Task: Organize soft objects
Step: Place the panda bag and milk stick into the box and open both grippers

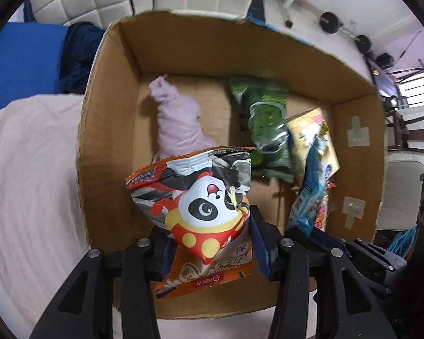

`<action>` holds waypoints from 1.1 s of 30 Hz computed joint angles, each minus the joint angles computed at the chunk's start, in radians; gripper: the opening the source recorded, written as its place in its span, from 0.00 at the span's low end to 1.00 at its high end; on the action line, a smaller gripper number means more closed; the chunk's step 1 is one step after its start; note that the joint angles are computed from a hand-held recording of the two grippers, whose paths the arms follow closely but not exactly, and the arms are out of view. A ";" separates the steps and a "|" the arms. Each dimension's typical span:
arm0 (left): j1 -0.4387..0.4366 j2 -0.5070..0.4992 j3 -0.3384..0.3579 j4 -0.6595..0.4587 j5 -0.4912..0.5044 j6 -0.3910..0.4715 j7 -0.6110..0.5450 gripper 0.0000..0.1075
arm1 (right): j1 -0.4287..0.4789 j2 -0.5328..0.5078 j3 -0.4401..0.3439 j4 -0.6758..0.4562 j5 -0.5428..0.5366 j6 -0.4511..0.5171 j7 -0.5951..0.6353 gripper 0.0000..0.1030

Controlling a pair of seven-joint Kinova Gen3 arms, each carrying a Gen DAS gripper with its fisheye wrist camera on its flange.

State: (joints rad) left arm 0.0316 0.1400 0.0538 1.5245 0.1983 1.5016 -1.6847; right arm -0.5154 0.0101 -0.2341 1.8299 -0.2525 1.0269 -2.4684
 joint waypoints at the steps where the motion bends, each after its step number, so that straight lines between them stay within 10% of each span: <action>1: 0.003 0.002 0.000 -0.001 -0.011 0.002 0.010 0.41 | 0.001 0.013 0.001 -0.005 -0.006 0.006 0.013 0.22; 5: 0.011 -0.008 0.002 0.007 -0.035 -0.002 0.010 0.42 | -0.013 0.057 -0.002 -0.040 0.020 0.053 0.028 0.30; 8: 0.015 -0.023 0.003 0.020 -0.044 -0.010 0.007 0.42 | -0.030 0.057 -0.002 -0.046 0.060 0.072 -0.012 0.55; 13: 0.016 -0.065 0.000 0.037 -0.064 -0.034 -0.001 0.49 | -0.044 0.058 -0.002 -0.075 0.112 0.135 -0.064 0.61; 18: 0.025 -0.127 0.001 0.066 -0.097 -0.082 0.014 0.86 | -0.071 0.039 -0.016 -0.103 0.191 0.203 -0.133 0.92; 33: 0.025 -0.373 -0.003 0.020 -0.107 -0.001 0.046 0.88 | -0.110 -0.146 -0.125 -0.172 0.312 0.388 -0.337 1.00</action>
State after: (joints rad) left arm 0.0569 -0.2328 0.0510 1.5442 0.0918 1.5009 -1.6383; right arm -0.6257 -0.1356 -0.3594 1.6580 0.0598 1.4149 -2.8055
